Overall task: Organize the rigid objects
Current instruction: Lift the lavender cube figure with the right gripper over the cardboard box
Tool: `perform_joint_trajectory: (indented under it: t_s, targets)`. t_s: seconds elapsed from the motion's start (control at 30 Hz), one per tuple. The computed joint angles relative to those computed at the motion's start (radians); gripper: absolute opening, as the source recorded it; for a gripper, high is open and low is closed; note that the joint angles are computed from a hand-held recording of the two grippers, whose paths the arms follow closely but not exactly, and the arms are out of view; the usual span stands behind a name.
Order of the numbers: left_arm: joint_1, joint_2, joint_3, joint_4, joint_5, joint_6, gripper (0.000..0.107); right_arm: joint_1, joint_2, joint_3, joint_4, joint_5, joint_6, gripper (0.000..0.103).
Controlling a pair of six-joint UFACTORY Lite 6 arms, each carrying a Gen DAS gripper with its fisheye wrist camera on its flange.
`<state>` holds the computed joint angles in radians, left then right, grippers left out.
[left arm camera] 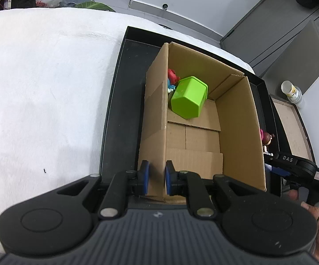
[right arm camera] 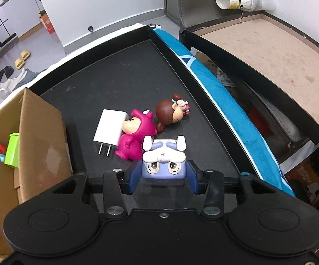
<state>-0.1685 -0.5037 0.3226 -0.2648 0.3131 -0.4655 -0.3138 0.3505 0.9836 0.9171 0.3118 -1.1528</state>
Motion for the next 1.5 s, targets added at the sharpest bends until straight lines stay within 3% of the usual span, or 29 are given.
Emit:
perform_joint_trajectory:
  t_s: [0.73, 1.13, 1.5]
  targets:
    - [-0.024, -0.003, -0.001, 0.062, -0.003, -0.065, 0.014, -0.059, -0.191, -0.079, -0.012, 0.097, -0.050, 0.043]
    - [-0.012, -0.010, -0.004, 0.041, 0.003, -0.036, 0.014, 0.000, -0.312, -0.077, -0.036, 0.166, 0.007, 0.043]
    - [-0.007, -0.010, 0.000, 0.027, 0.008, -0.023, 0.014, 0.082, -0.361, -0.068, -0.075, 0.157, 0.068, 0.043]
